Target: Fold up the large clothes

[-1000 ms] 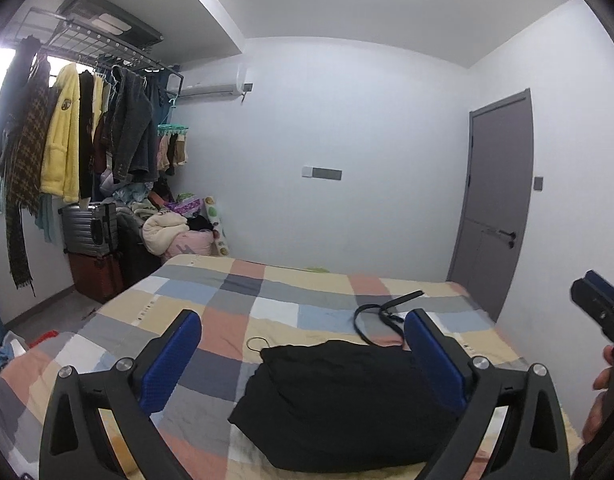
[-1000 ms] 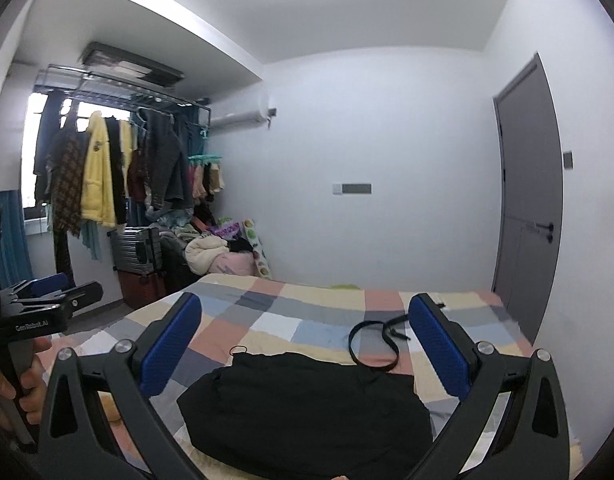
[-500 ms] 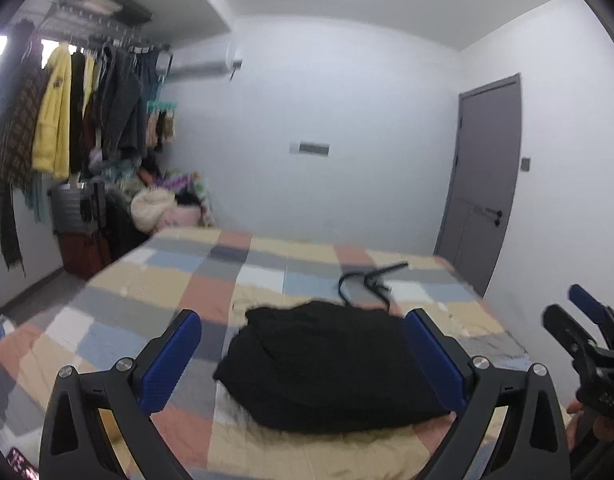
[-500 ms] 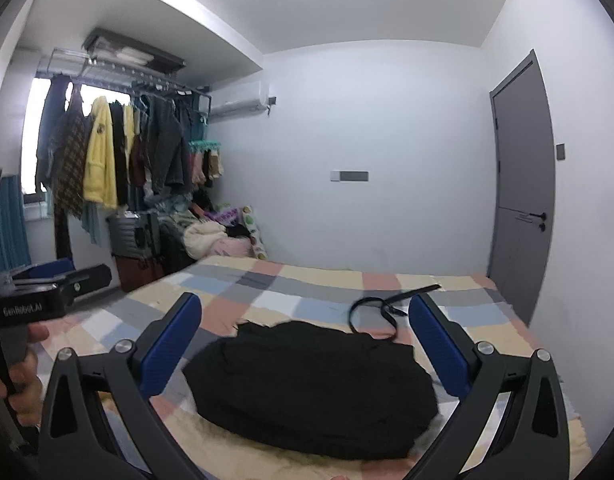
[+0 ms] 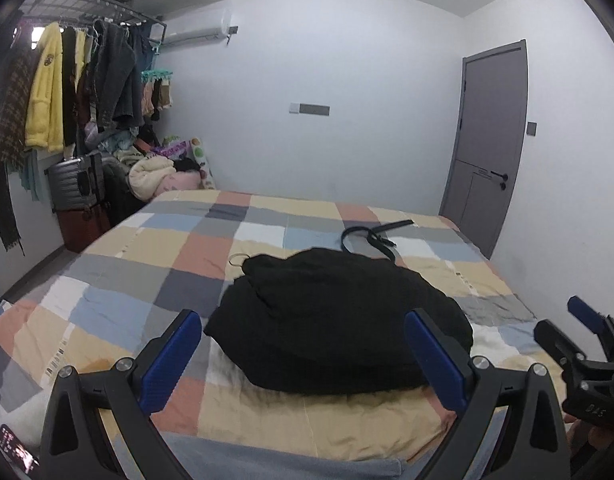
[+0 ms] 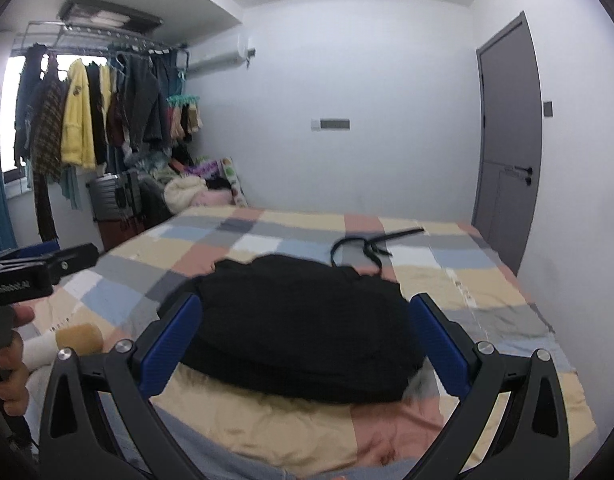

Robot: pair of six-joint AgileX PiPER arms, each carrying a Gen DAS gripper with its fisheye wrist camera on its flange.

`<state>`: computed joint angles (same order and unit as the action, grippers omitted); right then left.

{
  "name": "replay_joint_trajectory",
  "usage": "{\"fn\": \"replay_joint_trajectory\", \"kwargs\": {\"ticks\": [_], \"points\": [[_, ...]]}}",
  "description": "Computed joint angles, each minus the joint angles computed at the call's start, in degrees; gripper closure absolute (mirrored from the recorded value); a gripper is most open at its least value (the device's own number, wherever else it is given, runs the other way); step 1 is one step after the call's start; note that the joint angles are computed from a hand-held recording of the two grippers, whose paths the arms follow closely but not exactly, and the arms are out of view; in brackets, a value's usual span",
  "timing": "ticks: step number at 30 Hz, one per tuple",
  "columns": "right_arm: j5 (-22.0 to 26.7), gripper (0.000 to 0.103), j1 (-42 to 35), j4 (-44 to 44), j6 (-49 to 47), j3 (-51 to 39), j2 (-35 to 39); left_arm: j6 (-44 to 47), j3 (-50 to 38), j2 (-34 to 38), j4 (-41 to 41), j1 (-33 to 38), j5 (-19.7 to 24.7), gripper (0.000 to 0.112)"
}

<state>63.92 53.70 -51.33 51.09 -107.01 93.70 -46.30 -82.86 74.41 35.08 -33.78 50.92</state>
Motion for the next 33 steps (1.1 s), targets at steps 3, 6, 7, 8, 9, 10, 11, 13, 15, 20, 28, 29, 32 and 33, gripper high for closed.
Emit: {"fn": "replay_joint_trajectory", "kwargs": {"ticks": [3,6,7,8,9,10,11,13,15,20,28,29,32,33], "points": [[0.2,0.000,-0.6,0.9,1.0,2.2,-0.7,-0.6,1.1,0.2,0.3,0.0,-0.3,0.010],[-0.2,0.000,-1.3,2.2,1.7,3.9,-1.4,-0.8,2.1,0.6,-0.5,0.3,-1.0,0.010],[-0.1,0.000,-1.4,2.4,1.6,3.5,-1.1,-1.4,2.6,0.6,0.0,0.1,-1.2,0.010],[0.1,0.000,-1.5,2.5,1.7,3.7,-1.1,-1.7,3.0,0.6,0.4,-0.1,-1.2,0.010],[0.2,0.000,-1.5,2.5,1.9,3.9,-1.1,-1.8,3.3,0.7,0.3,-0.1,-1.2,0.010],[0.3,0.000,-1.5,2.6,2.0,3.9,-1.0,-1.7,3.8,0.7,-0.5,0.3,-1.7,0.010],[0.5,0.000,-1.6,2.8,2.0,3.8,-0.9,-1.4,4.3,0.5,-1.5,1.0,-2.5,0.010],[0.1,0.000,-1.8,3.1,1.5,3.8,-0.7,-1.8,5.1,0.4,-2.5,2.0,-3.3,0.010],[0.7,0.000,-1.3,2.1,2.2,4.7,-0.7,-2.6,5.5,0.7,-1.2,1.7,-2.9,0.010],[0.9,0.000,-1.5,2.8,3.8,6.5,-0.8,-2.2,6.4,1.4,-1.4,1.9,-3.1,0.010],[1.0,0.000,-1.5,2.7,5.7,7.7,-1.1,-2.0,6.9,2.3,-2.0,2.6,-3.5,0.010],[0.9,0.000,-1.6,2.9,5.7,7.7,-1.1,-2.3,7.0,2.4,-1.8,2.4,-3.6,0.010],[1.0,0.000,-1.6,2.8,5.7,7.7,-1.1,-2.4,7.1,2.5,-1.7,2.4,-3.6,0.010],[0.9,0.000,-1.7,2.9,5.6,7.7,-1.1,-2.4,7.1,2.6,-1.7,2.3,-3.5,0.010]]}}
